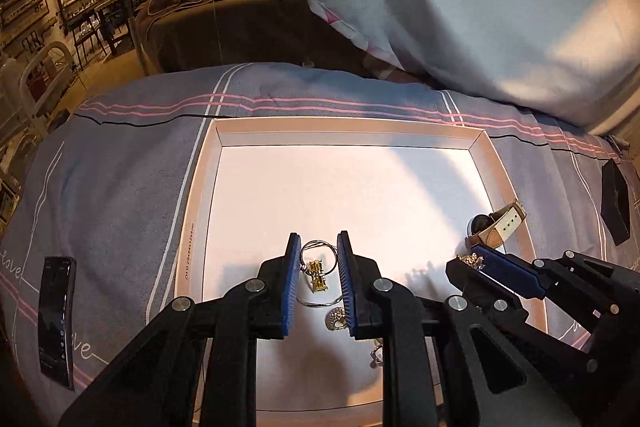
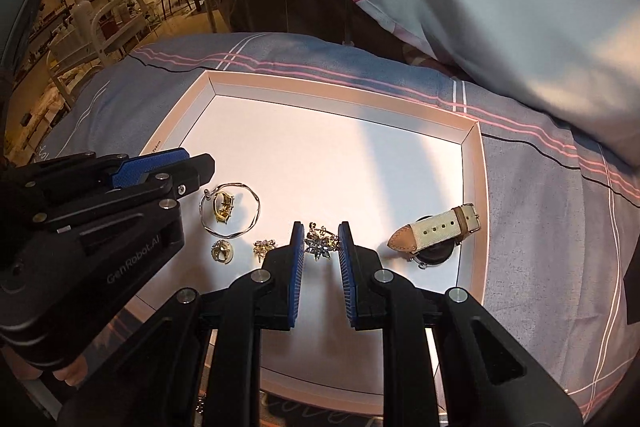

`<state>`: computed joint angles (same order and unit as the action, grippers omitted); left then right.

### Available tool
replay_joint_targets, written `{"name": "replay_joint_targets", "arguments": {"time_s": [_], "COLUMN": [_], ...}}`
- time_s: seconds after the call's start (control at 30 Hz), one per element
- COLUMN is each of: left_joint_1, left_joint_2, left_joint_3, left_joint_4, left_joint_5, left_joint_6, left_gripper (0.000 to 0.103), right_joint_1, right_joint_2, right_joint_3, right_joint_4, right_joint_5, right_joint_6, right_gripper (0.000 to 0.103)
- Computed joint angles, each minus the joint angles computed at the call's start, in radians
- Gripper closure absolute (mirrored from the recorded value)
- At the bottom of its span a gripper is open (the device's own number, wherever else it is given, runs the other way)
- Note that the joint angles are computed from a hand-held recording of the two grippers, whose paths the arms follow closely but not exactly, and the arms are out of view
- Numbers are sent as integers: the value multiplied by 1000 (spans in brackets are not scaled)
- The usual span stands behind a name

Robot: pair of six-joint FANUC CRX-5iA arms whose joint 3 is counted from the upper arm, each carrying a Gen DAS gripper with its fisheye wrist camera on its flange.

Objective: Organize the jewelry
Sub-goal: 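Withdraw both open tools from the box back to the silver chains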

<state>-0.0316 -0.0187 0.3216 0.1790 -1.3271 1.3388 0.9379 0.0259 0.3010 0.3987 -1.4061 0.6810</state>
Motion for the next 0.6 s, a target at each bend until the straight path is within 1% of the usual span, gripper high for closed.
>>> {"name": "replay_joint_targets", "arguments": {"time_s": [0.17, 0.6], "left_joint_1": [-10, -9], "left_joint_2": [21, 37], "left_joint_3": [7, 9], "left_joint_4": [-13, -9], "left_joint_5": [-6, -13], "left_joint_6": [9, 15], "left_gripper": [85, 85], "right_joint_1": [-7, -16], "right_joint_2": [4, 18], "right_joint_3": [-3, 5], "right_joint_4": [-8, -25], "right_joint_5": [1, -1], "right_joint_6": [2, 13], "right_gripper": [85, 85]}}
